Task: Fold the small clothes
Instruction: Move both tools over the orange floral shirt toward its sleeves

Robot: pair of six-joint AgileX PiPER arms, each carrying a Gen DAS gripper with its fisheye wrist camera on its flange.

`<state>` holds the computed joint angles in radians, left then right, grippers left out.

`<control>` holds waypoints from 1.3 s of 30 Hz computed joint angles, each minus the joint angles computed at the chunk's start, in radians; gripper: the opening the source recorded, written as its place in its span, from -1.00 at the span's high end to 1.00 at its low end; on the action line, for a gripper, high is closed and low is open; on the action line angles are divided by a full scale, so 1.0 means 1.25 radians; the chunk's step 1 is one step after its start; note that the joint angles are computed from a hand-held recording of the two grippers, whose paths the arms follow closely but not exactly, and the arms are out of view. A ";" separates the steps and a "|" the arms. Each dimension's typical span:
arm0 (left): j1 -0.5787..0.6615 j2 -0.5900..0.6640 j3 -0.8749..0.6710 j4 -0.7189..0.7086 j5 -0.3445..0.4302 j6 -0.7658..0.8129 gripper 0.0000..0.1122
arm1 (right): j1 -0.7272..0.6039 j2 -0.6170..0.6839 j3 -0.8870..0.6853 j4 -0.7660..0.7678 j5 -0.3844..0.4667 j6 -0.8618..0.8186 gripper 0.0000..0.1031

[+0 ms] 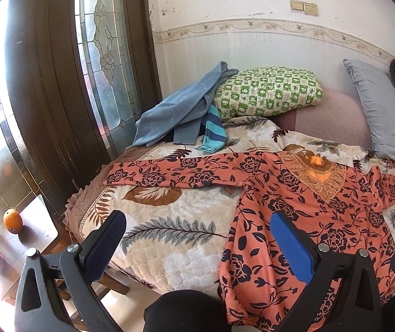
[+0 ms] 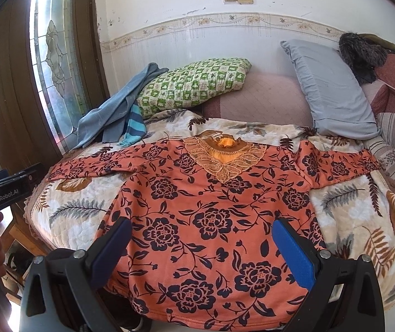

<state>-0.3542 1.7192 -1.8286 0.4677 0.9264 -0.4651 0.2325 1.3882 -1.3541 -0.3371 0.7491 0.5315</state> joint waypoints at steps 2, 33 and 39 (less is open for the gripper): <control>0.003 0.000 -0.001 -0.002 -0.001 0.002 -0.84 | 0.006 0.002 -0.003 -0.006 0.000 0.001 -0.98; -0.074 0.056 -0.089 0.022 0.042 0.042 -0.84 | -0.115 -0.027 0.047 0.110 -0.055 -0.077 -0.98; -0.091 0.110 -0.167 0.012 0.072 0.068 -0.84 | -0.171 -0.006 0.043 0.156 -0.068 -0.114 -0.98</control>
